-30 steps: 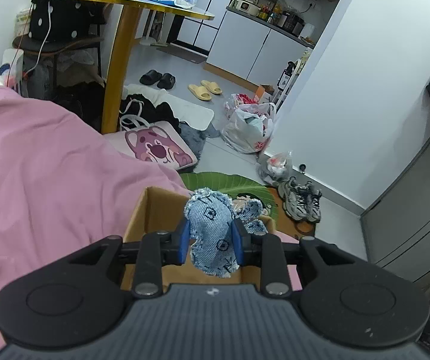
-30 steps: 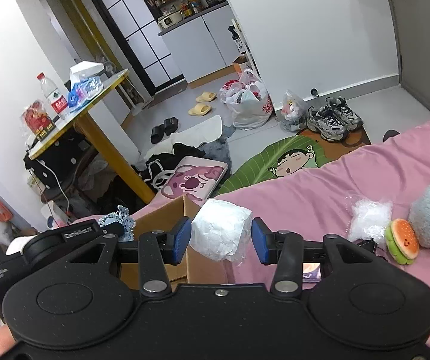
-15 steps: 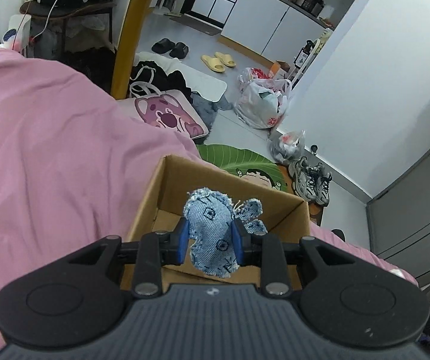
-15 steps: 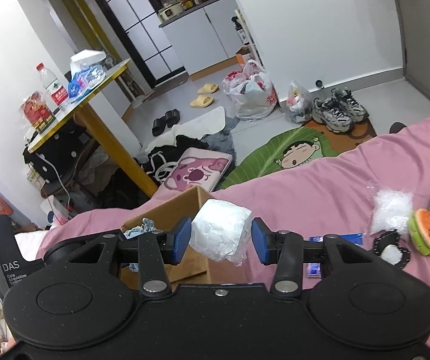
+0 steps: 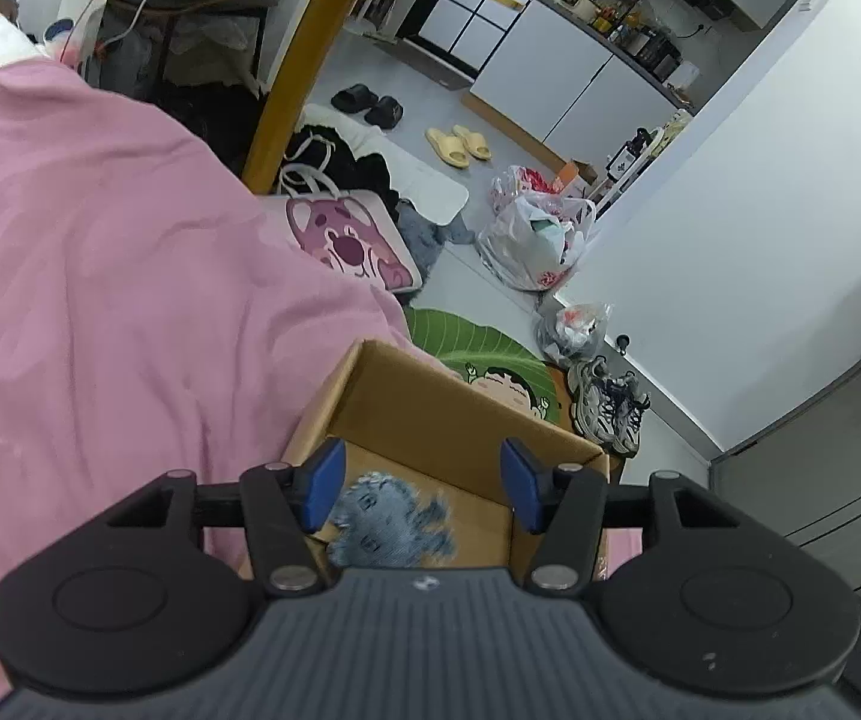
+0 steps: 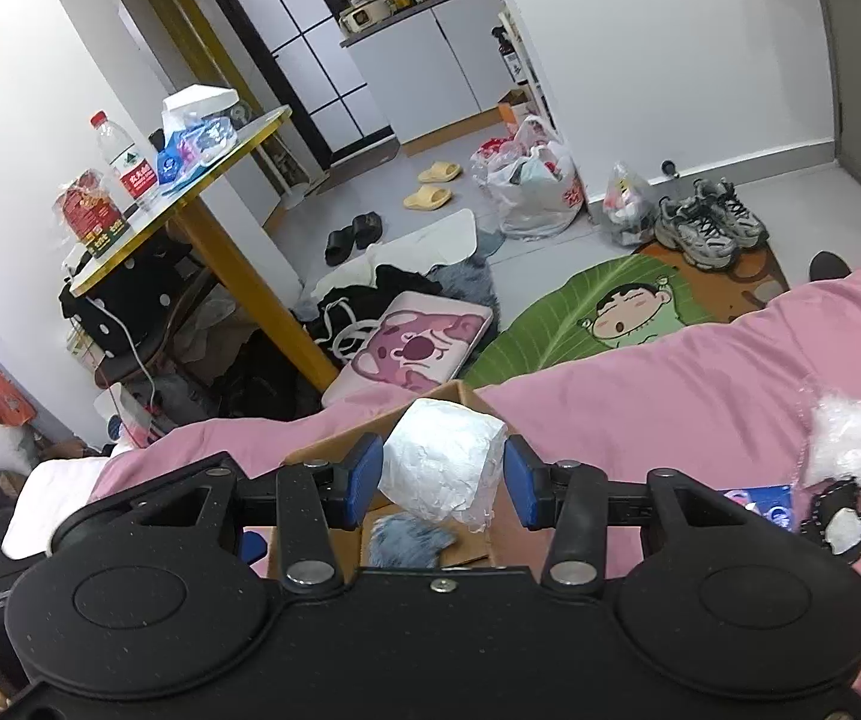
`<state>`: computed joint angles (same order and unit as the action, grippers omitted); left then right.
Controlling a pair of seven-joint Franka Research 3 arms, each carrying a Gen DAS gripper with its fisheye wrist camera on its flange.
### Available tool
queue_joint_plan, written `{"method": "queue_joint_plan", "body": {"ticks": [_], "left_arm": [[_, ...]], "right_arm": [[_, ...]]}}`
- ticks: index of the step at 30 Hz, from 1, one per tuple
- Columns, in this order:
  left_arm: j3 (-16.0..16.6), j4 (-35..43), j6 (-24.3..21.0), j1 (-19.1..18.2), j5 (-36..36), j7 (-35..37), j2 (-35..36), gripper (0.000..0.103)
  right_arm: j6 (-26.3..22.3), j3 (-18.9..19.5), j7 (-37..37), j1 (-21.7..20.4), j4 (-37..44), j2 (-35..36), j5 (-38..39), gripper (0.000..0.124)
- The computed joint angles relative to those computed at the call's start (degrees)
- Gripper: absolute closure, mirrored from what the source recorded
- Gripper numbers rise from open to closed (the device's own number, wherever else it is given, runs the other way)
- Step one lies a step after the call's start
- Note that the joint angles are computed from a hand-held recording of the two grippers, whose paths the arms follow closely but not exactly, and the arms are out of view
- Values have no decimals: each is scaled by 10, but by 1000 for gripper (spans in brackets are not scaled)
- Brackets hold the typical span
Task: Organize soft objects
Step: 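Carry the white bundle with the right tool while the left tool drops the denim plush into the box, then open the right tool to drop the white bundle into the box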
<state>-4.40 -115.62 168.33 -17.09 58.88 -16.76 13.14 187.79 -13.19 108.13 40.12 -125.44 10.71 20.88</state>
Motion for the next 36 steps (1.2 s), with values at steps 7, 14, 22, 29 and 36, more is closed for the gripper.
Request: {"method": "queue_joint_plan", "body": {"ticks": [7, 14, 22, 29, 36], "left_arm": [[0, -17, -22, 3, 23, -35, -24, 33], [-10, -27, -27, 23, 16, -53, -30, 14], [-16, -26, -23, 31, -24, -11, -22, 6], [-13, -23, -9, 25, -53, 29, -14, 6], [-13, -12, -10, 11, -88, 82, -7, 6]], "right_arm": [[-20, 47, 11, -46, 37, 27, -21, 80], [-32, 183, -38, -174, 90, 52, -3, 78], [-57, 297, -119, -275, 101, 62, 83, 62], [-45, 271, -137, -263, 55, 24, 107, 55], [-33, 255, -170, -269, -1, -27, 118, 47]]}}
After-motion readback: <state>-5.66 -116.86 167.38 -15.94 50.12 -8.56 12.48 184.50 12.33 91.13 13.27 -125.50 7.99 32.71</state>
